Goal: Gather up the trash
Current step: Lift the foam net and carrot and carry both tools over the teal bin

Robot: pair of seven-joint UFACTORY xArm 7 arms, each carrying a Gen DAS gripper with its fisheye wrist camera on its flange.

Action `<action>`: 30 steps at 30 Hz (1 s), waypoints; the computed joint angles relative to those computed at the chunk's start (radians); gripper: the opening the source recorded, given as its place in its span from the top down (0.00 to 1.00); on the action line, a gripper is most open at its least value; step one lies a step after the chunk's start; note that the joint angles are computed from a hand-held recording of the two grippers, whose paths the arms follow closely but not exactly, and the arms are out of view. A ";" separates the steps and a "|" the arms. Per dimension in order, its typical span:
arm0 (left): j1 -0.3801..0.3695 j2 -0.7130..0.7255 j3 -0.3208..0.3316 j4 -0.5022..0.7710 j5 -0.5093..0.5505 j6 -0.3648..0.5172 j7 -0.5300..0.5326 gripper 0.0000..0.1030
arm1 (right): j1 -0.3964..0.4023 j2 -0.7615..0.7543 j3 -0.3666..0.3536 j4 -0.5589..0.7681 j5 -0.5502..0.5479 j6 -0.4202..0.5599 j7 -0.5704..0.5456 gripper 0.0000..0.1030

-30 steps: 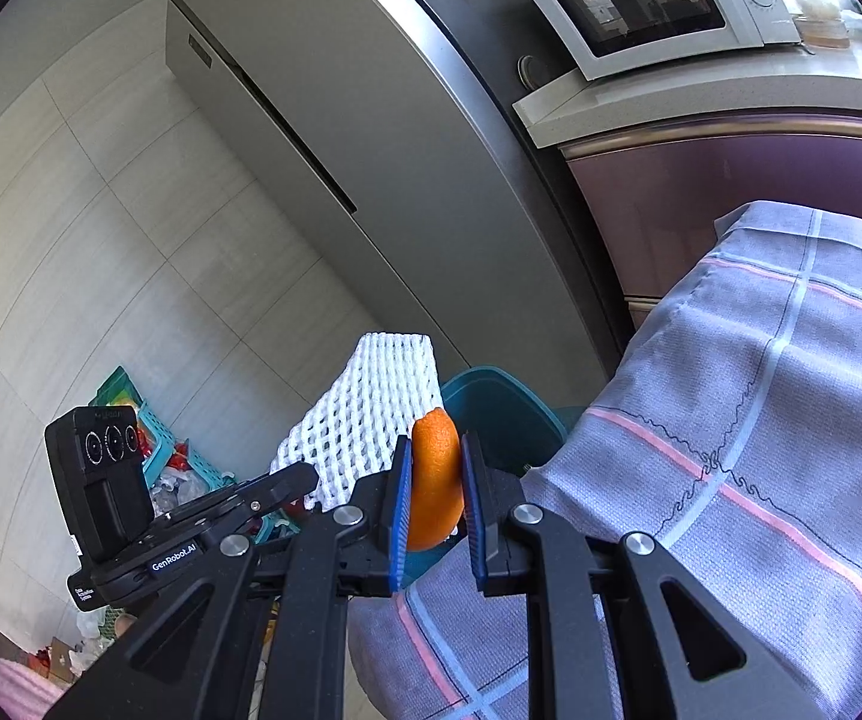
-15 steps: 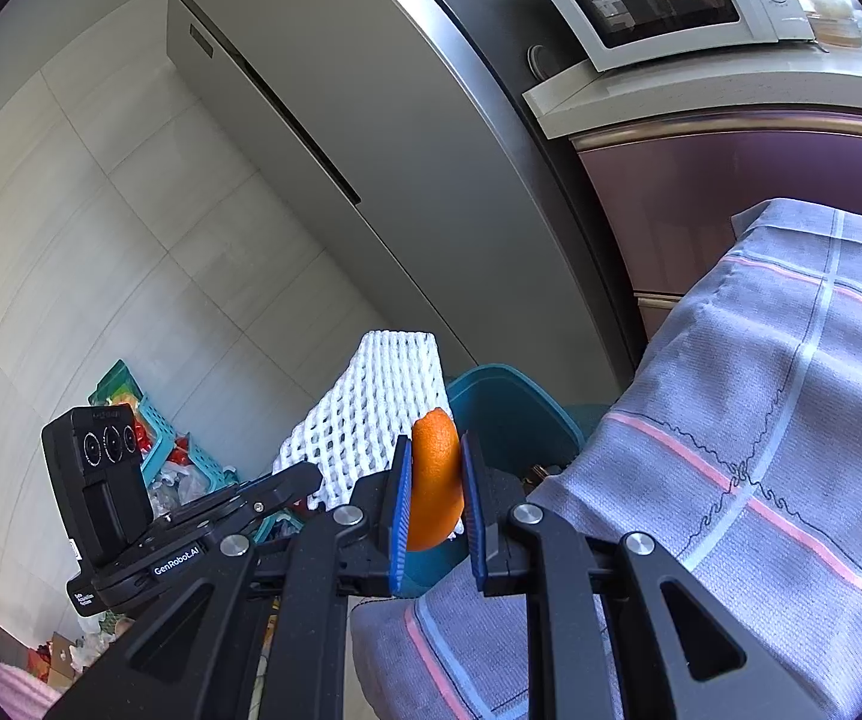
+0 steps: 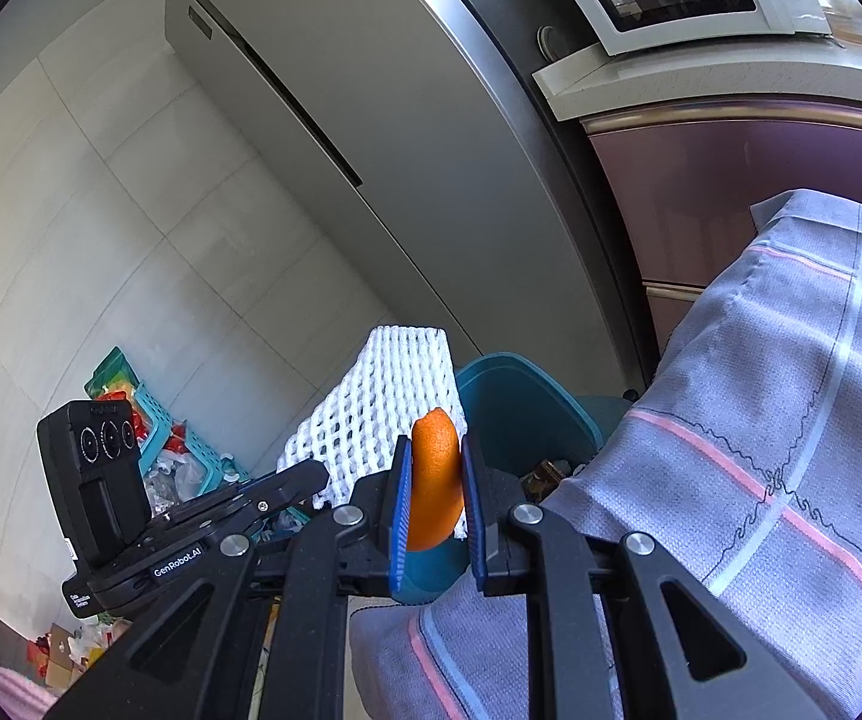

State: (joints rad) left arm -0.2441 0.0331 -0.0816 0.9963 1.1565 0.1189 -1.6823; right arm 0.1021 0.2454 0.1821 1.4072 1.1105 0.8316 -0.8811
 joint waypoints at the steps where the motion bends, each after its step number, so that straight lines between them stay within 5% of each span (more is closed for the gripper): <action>1: 0.000 0.002 0.000 0.002 -0.001 0.001 0.000 0.90 | 0.001 0.002 0.000 0.002 -0.003 0.000 0.003 0.86; 30: -0.035 0.048 0.033 0.018 -0.039 0.015 0.016 0.90 | 0.023 0.084 0.037 0.078 -0.122 -0.019 0.103 0.86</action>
State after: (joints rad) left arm -0.2789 0.0810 -0.0484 1.0138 1.1174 0.1340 -1.6668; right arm 0.1249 0.3298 0.2195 1.4849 0.9885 0.8130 -0.7783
